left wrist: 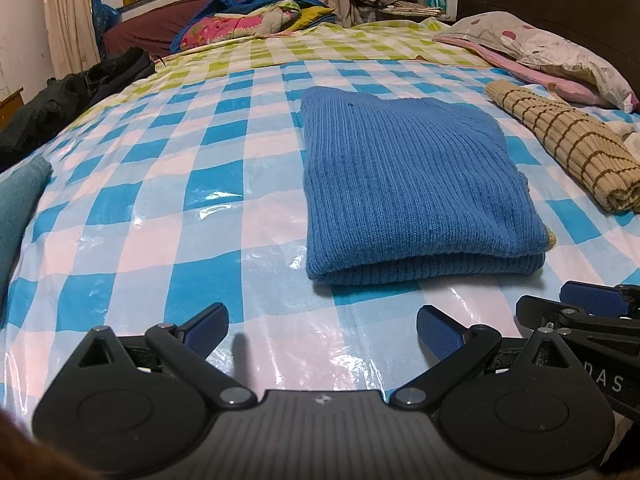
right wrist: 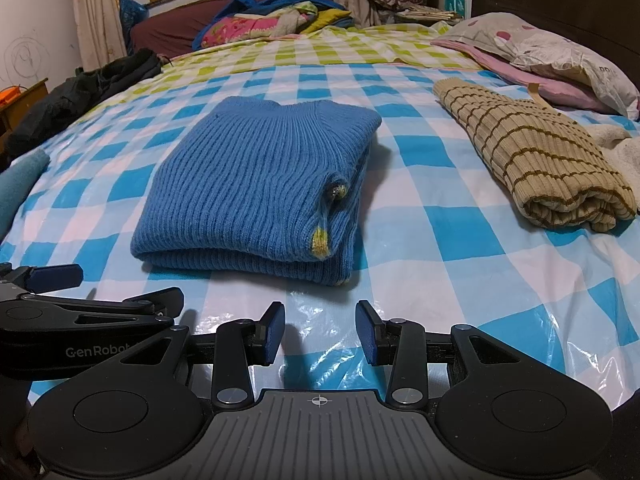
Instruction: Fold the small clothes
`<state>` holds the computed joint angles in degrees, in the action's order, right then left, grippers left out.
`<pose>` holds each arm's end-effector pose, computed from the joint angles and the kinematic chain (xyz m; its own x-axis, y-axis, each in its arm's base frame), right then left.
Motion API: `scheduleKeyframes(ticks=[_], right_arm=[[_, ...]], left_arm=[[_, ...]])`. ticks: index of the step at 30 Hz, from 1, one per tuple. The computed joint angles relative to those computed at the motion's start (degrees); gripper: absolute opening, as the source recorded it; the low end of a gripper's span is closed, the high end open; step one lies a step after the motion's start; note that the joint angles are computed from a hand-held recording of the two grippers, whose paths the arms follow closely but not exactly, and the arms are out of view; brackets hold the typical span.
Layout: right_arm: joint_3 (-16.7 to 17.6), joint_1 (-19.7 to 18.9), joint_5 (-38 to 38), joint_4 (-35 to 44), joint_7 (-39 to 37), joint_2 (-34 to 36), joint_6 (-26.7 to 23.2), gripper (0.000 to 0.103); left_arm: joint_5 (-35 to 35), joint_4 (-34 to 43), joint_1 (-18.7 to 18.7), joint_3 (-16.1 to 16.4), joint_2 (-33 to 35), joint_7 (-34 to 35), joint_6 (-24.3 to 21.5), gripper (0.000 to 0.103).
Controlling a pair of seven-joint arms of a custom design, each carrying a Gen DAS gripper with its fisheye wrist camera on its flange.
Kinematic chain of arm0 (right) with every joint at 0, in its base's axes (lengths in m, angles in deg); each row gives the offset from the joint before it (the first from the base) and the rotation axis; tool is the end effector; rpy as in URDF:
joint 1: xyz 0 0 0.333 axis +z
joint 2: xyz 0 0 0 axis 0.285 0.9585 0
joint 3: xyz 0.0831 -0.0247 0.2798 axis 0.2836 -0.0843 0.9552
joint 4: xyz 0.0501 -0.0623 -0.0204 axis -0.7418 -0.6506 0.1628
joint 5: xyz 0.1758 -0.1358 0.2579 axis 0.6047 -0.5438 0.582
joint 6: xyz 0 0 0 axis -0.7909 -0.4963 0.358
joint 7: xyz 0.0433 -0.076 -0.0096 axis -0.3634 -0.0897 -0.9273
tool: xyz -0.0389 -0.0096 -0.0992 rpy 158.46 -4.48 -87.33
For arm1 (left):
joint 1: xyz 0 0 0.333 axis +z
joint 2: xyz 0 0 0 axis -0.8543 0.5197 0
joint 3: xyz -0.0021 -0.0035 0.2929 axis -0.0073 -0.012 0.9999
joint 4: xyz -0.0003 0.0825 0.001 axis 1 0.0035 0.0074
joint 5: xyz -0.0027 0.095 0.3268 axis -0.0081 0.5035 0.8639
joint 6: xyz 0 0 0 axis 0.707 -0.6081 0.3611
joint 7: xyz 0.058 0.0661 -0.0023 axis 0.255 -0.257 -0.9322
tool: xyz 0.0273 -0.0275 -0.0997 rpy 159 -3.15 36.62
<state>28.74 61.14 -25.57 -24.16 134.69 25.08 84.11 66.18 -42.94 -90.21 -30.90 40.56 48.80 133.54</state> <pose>0.5529 0.4658 0.4280 -0.2012 -0.9790 -0.0337 -0.6956 0.1670 -0.6987 0.6120 -0.3828 0.4222 -0.3134 -0.9494 -0.0185 -0.6924 0.2418 -0.6798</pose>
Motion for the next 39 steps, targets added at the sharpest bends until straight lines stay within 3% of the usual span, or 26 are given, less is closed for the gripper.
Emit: scheduleKeyframes(ticks=[39], right_arm=[[0.02, -0.07, 0.0, -0.35, 0.21, -0.13, 0.08, 0.039]], left_arm=[[0.42, 0.42, -0.18, 0.18, 0.25, -0.37, -0.5, 0.103]])
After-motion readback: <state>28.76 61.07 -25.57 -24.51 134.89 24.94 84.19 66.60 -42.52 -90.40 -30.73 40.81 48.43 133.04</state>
